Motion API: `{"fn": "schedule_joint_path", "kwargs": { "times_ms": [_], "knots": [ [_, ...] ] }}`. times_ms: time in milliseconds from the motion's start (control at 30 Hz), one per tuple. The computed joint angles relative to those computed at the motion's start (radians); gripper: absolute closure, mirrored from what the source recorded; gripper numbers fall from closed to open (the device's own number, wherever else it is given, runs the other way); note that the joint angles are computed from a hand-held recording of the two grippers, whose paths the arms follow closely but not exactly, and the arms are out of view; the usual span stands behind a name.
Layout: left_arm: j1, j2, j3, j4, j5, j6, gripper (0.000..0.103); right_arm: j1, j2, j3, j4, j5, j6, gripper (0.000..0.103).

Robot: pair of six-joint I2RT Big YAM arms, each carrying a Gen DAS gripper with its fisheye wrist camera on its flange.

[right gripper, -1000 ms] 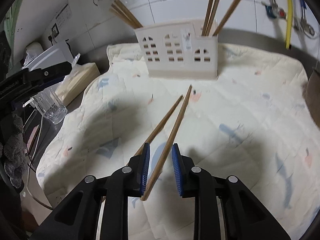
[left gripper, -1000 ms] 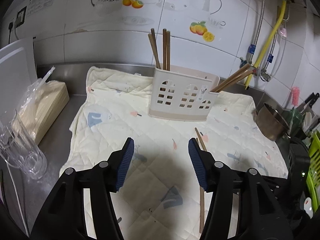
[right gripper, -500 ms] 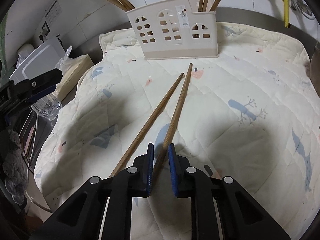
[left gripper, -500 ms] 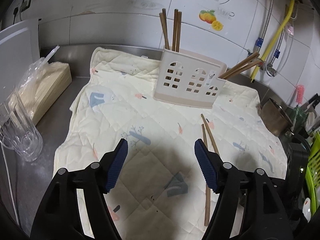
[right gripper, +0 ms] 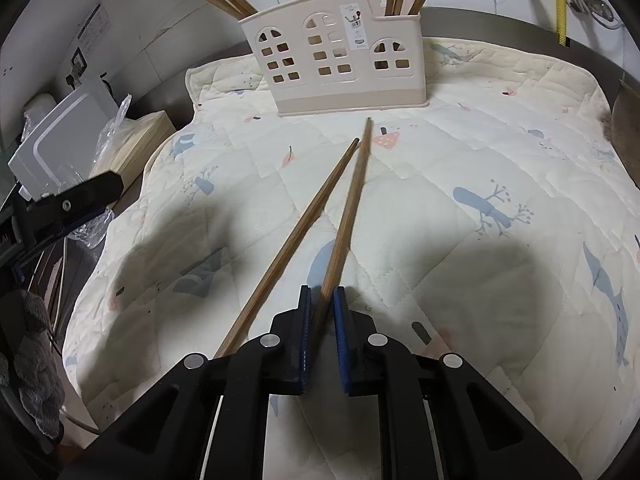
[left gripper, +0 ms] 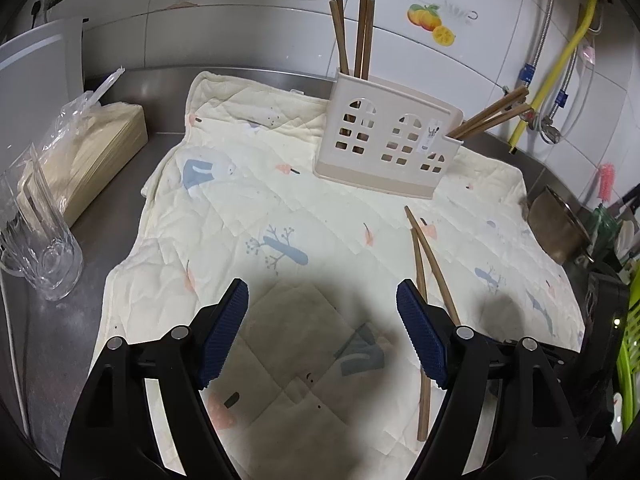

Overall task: Organize utensils
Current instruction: 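Close the left gripper on one chopstick while the right gripper grasps the other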

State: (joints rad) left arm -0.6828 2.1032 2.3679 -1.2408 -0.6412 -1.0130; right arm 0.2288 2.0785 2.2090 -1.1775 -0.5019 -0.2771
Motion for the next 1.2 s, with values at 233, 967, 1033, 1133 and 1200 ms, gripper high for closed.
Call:
{"fn": "schedule_joint_path", "kwargs": {
  "times_ms": [233, 967, 1033, 1133, 1200],
  "knots": [
    [-0.005, 0.012, 0.001, 0.004, 0.024, 0.019, 0.027, -0.012, -0.045, -0.058, 0.077, 0.019, -0.004, 0.094],
    [-0.04, 0.196, 0.207, 0.025, 0.243, 0.14, 0.081, -0.088, -0.138, -0.098, 0.294, -0.044, 0.014, 0.097],
    [-0.039, 0.202, 0.213, 0.019, 0.246, 0.135, 0.083, -0.093, -0.137, -0.093, 0.299, -0.046, 0.02, 0.097],
    [-0.037, 0.213, 0.229, 0.008, 0.247, 0.138, 0.087, -0.099, -0.136, -0.087, 0.302, -0.051, 0.026, 0.096],
    [-0.036, 0.222, 0.246, -0.005, 0.247, 0.145, 0.091, -0.101, -0.135, -0.084, 0.302, -0.054, 0.025, 0.096]
  ]
}}
